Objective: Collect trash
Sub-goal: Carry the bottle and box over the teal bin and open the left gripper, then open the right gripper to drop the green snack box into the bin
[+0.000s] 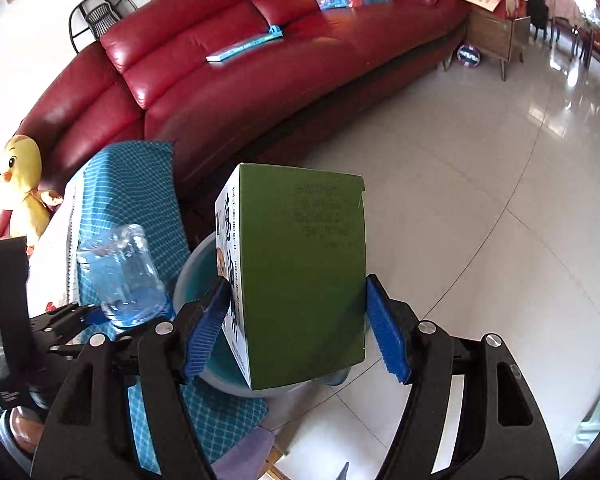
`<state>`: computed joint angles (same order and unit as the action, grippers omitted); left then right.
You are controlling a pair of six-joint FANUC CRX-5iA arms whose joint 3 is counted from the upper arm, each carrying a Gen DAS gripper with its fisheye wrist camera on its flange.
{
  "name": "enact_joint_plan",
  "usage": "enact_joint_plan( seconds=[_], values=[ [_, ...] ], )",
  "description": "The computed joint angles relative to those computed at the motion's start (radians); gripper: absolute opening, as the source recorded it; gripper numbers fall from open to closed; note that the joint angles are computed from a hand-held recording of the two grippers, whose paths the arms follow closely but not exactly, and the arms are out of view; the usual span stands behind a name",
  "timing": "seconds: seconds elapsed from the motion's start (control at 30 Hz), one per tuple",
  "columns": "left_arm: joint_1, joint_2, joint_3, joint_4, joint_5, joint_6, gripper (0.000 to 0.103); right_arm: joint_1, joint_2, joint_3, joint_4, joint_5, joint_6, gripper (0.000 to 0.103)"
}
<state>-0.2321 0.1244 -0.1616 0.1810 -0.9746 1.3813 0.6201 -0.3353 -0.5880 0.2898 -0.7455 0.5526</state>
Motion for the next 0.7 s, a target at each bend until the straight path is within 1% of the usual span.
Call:
enact_joint_plan(
  seconds=[0.1, 0.23, 0.37, 0.53, 0.6, 0.7],
  values=[
    [-0.019, 0.067, 0.053, -0.032, -0.02, 0.044, 0.067, -0.032, 0.033, 0.012, -0.041, 0.013, 0.057, 0.065],
    [-0.035, 0.089, 0.062, -0.044, -0.019, 0.071, 0.068, -0.057, 0.077, 0.044, -0.095, 0.014, 0.11, 0.065],
    [-0.042, 0.088, 0.054, -0.057, -0.005, 0.092, 0.07, -0.058, 0.091, 0.049, -0.109, 0.017, 0.112, 0.065],
    [-0.003, 0.02, -0.024, -0.026, 0.018, 0.06, 0.071, -0.054, 0.102, 0.058, -0.123, 0.008, 0.129, 0.065],
    [0.001, -0.004, -0.038, -0.03, 0.025, 0.06, 0.078, -0.054, 0.105, 0.062, -0.136, 0.005, 0.146, 0.065],
    [-0.002, -0.038, -0.055, -0.044, 0.039, 0.08, 0.081, -0.056, 0.113, 0.074, -0.157, 0.0, 0.165, 0.065]
  ],
)
